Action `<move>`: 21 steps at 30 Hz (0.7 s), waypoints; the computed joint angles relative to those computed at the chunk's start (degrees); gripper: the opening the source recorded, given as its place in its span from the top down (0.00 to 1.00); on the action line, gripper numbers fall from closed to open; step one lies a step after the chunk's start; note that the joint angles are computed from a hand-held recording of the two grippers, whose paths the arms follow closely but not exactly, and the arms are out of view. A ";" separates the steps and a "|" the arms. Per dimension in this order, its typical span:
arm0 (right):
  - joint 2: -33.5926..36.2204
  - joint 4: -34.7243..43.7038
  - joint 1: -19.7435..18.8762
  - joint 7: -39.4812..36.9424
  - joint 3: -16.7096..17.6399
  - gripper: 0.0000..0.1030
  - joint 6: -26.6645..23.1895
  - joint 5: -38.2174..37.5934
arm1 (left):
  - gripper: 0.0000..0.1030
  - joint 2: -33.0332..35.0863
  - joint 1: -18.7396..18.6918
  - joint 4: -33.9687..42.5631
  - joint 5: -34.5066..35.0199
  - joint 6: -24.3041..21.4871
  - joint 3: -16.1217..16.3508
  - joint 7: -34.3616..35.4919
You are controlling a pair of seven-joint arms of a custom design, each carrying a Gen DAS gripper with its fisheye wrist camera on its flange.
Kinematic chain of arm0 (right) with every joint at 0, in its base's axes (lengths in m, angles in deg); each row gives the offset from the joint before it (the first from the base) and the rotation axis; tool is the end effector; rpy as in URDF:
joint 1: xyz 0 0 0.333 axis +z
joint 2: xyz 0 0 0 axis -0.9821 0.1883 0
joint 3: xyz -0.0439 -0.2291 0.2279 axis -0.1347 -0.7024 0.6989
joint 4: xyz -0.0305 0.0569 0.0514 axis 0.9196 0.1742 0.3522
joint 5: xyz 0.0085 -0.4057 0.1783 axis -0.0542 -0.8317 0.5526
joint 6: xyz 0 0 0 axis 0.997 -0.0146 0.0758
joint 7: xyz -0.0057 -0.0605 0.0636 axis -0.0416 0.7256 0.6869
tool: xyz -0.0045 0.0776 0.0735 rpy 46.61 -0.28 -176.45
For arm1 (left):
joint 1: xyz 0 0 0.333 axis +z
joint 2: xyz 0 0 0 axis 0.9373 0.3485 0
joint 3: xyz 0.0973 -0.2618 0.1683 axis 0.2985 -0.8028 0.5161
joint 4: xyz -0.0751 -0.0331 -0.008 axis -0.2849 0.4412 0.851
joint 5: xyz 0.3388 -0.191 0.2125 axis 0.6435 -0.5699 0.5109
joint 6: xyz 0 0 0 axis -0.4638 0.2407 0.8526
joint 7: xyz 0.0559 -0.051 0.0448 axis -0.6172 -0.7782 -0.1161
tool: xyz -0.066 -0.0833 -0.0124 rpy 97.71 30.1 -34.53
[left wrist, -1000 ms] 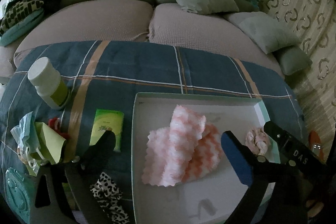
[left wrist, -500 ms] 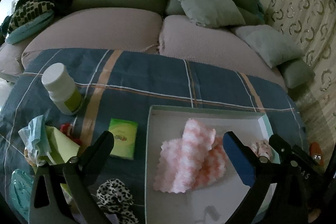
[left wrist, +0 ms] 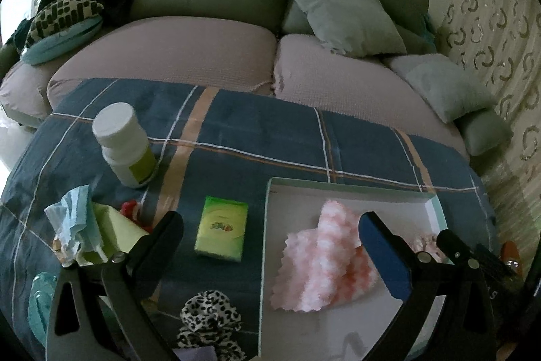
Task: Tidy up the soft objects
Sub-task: 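Withdraw both tools up from the tray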
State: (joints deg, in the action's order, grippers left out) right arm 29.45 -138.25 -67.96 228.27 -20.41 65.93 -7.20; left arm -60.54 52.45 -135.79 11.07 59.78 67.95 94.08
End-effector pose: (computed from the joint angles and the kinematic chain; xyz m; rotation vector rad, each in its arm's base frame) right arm 0.5207 0.2021 0.5543 -1.5282 2.0625 -0.6627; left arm 0.5374 -0.3579 0.5579 -1.9527 1.7537 -0.9114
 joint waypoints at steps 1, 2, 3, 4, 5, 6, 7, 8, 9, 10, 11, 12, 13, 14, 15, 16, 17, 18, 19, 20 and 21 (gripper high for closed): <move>0.02 0.05 0.09 -0.13 0.03 0.00 0.18 -0.01 | 0.00 -0.70 0.16 -0.74 0.21 0.72 0.16 -0.43; 0.11 0.17 0.15 -0.06 0.18 0.00 0.26 -0.15 | 0.00 -1.31 0.39 -1.29 0.56 1.12 0.24 -0.92; 0.31 0.30 0.28 -0.22 0.21 0.00 0.60 -0.14 | 0.00 -2.20 0.78 -2.05 1.47 1.48 0.30 -2.01; 0.58 0.45 0.52 -0.63 0.15 0.00 0.97 0.13 | 0.00 -2.77 1.14 -2.50 1.96 1.63 0.24 -2.67; 0.82 0.62 0.80 -1.14 0.11 0.00 1.30 0.46 | 0.00 -3.57 1.59 -3.22 2.40 1.91 0.25 -3.48; 1.06 0.78 1.02 -1.62 0.07 0.00 1.60 0.71 | 0.00 -4.27 2.04 -3.86 2.55 2.12 0.24 -4.07; 1.28 0.94 1.26 -2.13 0.08 0.00 1.89 0.90 | 0.00 -4.88 2.51 -4.41 2.76 2.13 0.15 -4.67; 1.47 1.12 1.46 -2.50 0.17 0.00 2.12 0.93 | 0.00 -5.60 3.04 -5.00 3.18 1.95 0.02 -5.62; 1.61 1.31 1.59 -2.58 0.34 0.00 2.28 0.75 | 0.00 -6.59 3.74 -5.82 3.98 1.70 -0.11 -7.03; 1.76 1.51 1.71 -2.64 0.47 0.00 2.35 0.57 | 0.00 -7.22 4.31 -6.33 4.52 1.52 -0.29 -7.80; 1.98 1.78 1.90 -2.88 0.57 0.00 2.32 0.52 | 0.00 -8.02 4.89 -6.93 5.06 1.21 -0.44 -8.45; 2.18 2.01 2.12 -3.16 0.61 0.00 2.34 0.55 | 0.00 -8.73 5.49 -7.35 5.74 0.52 -0.66 -9.09; 2.39 2.22 2.33 -3.32 0.64 0.00 2.36 0.65 | 0.00 -9.61 6.15 -7.82 6.62 -0.56 -0.95 -9.95; 2.67 2.49 2.68 -3.73 0.59 0.00 2.40 1.15 | 0.00 -10.39 6.75 -8.25 7.40 -1.37 -1.25 -10.90; 2.78 2.57 2.96 -4.17 0.46 0.00 2.58 1.61 | 0.00 -11.22 7.30 -8.84 7.90 -1.85 -1.40 -11.76; 2.98 2.72 3.29 -4.64 0.39 0.00 2.83 2.14 | 0.00 -12.22 7.77 -9.61 7.86 -2.06 -1.36 -12.40; 3.08 2.85 3.52 -4.93 0.40 0.00 2.82 2.46 | 0.00 -13.12 8.14 -10.41 7.46 -1.93 -1.24 -12.67; 3.24 3.06 3.74 -5.17 0.49 0.00 2.77 2.61 | 0.00 -14.22 8.53 -11.27 6.79 -2.13 -1.06 -12.82; 3.45 3.36 3.97 -5.46 0.62 0.00 2.62 2.64 | 0.00 -14.87 8.93 -11.69 6.35 -2.63 -1.14 -12.81; 3.57 3.58 4.15 -5.65 0.70 0.00 2.50 2.60 | 0.00 -15.86 9.41 -12.33 5.93 -3.53 -1.17 -12.91; 3.72 3.79 4.34 -5.82 0.78 0.00 2.54 2.54 | 0.00 -16.70 9.94 -12.90 5.83 -4.08 -1.33 -13.21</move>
